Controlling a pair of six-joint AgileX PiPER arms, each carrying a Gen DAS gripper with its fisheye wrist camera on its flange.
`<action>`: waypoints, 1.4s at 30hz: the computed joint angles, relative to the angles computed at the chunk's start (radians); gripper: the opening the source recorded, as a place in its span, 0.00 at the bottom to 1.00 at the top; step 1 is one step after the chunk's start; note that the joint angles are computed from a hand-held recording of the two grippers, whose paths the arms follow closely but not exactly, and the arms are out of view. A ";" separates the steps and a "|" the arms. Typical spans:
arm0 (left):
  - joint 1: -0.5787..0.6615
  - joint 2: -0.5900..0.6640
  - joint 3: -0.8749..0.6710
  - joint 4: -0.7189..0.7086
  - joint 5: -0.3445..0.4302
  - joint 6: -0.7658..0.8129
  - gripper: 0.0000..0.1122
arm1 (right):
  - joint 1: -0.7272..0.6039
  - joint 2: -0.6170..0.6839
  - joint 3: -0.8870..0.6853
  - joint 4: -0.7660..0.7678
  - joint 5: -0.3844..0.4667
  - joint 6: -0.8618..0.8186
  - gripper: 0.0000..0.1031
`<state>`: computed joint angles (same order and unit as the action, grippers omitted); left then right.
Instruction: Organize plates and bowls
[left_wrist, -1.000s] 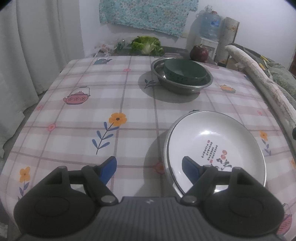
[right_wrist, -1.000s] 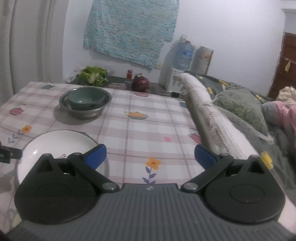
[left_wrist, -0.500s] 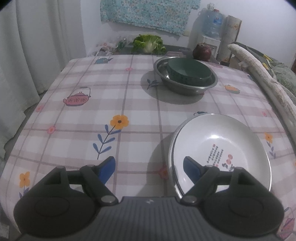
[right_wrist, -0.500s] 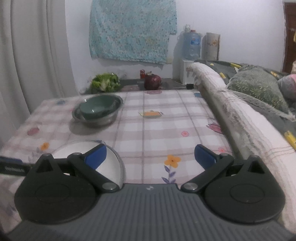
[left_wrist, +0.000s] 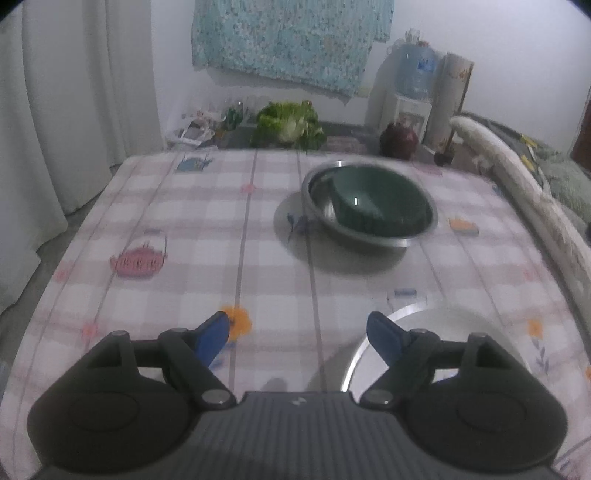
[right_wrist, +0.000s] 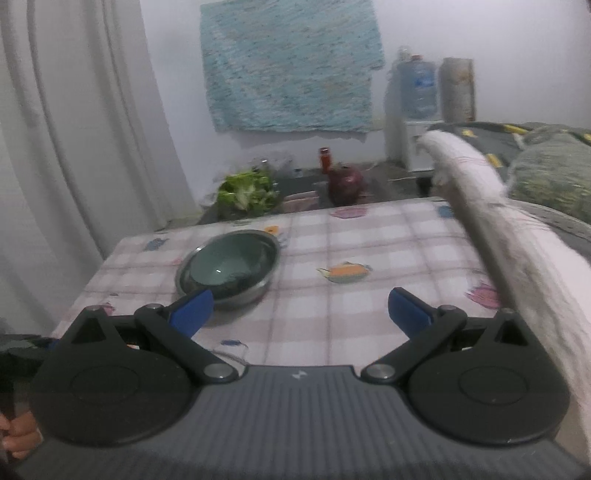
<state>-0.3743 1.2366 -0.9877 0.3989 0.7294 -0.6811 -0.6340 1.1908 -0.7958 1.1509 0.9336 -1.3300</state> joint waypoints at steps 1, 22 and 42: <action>0.019 0.015 -0.014 -0.013 -0.018 0.021 0.73 | 0.026 0.022 -0.021 -0.003 -0.009 0.013 0.99; 0.196 0.407 -0.315 -0.226 -0.170 0.266 0.37 | 0.417 0.670 -0.589 -0.213 -0.119 0.404 0.52; 0.225 0.602 -0.518 -0.378 -0.092 0.386 0.18 | 0.465 0.863 -0.807 -0.286 -0.071 0.551 0.30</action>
<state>-0.1491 1.8388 -1.5061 0.0213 0.6378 -0.2949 -0.1687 2.0534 -1.6024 0.8649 0.8622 -0.7788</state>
